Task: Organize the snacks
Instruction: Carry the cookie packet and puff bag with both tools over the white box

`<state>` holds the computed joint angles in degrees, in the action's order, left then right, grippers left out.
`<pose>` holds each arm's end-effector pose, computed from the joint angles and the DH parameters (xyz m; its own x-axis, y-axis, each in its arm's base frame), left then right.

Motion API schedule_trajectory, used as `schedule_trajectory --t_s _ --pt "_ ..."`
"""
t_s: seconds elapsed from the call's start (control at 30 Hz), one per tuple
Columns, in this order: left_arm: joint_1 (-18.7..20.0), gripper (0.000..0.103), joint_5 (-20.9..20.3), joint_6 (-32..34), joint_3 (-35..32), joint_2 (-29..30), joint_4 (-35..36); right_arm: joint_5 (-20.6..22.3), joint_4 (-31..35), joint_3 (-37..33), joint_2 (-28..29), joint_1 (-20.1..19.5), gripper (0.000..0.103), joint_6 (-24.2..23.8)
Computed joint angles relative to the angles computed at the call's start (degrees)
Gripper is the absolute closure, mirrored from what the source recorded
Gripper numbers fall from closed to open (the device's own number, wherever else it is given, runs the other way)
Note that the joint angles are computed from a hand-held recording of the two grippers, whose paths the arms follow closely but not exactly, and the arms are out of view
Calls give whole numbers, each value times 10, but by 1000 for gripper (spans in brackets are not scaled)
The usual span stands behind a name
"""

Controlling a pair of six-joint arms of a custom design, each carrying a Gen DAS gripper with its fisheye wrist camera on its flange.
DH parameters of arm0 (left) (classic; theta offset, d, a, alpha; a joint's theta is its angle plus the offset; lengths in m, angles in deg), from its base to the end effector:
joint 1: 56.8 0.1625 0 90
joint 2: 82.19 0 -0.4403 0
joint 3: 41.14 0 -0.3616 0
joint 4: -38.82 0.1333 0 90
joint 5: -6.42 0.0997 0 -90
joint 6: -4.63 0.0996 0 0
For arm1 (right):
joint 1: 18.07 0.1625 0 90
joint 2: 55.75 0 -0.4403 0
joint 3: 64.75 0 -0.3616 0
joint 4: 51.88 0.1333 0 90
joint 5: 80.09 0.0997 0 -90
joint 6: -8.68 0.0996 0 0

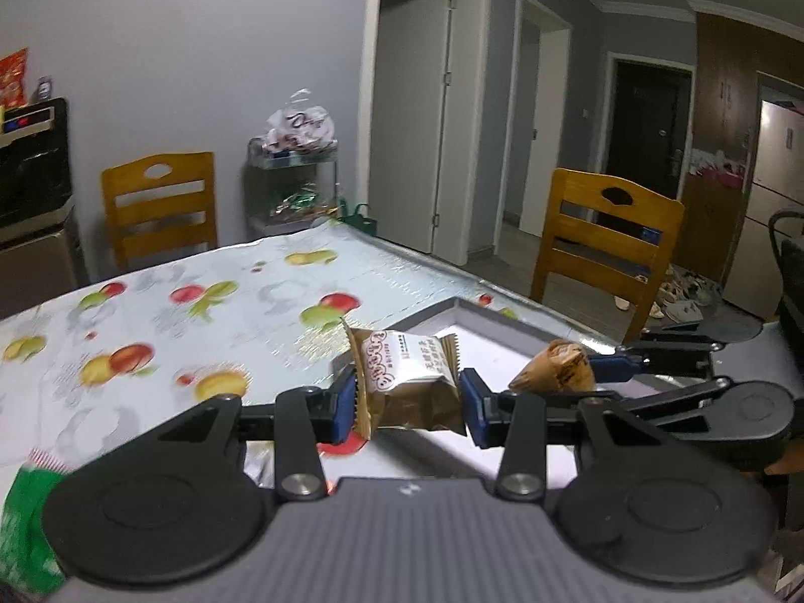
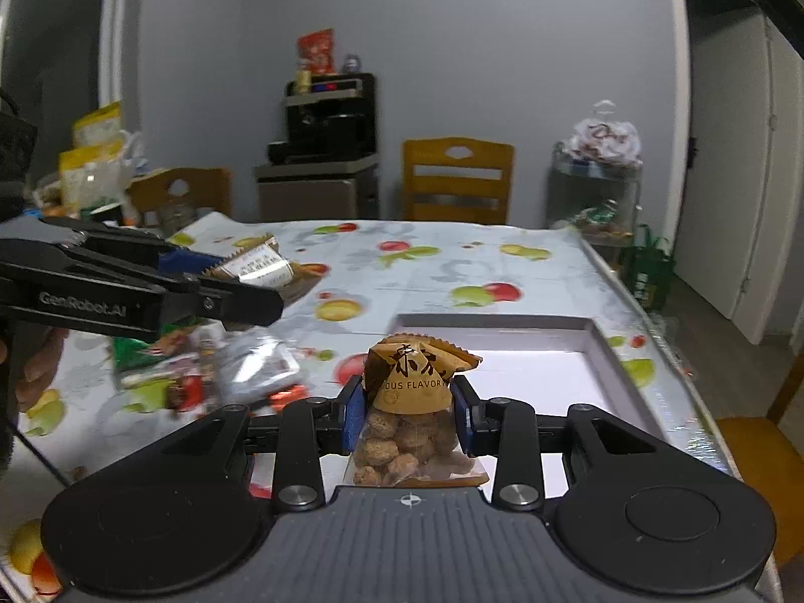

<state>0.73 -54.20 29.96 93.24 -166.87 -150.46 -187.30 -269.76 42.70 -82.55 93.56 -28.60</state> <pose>-0.0640 -0.4398 0.3448 -0.6968 0.3721 -0.6132 0.7149 0.4291 -0.5520 0.3137 -0.5095 0.0128 -0.6186 -0.5019 0.6045 -0.7855 0.4113 -0.4624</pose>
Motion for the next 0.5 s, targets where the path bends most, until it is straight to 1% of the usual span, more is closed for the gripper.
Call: schedule_trajectory --t_s 0.07,0.2,0.37,0.5 --pt "-2 63 -6 0 -17 28 -6 -5 -1 -8 1 -7 66 1" --pt "-4 63 -4 15 -51 87 -26 -14 5 -29 2 -23 66 7" --pt "0 63 -9 19 -94 141 -22 -21 15 -48 4 -35 66 3" --pt "6 63 -9 23 -123 177 -14 -31 13 -65 12 -37 66 -13"
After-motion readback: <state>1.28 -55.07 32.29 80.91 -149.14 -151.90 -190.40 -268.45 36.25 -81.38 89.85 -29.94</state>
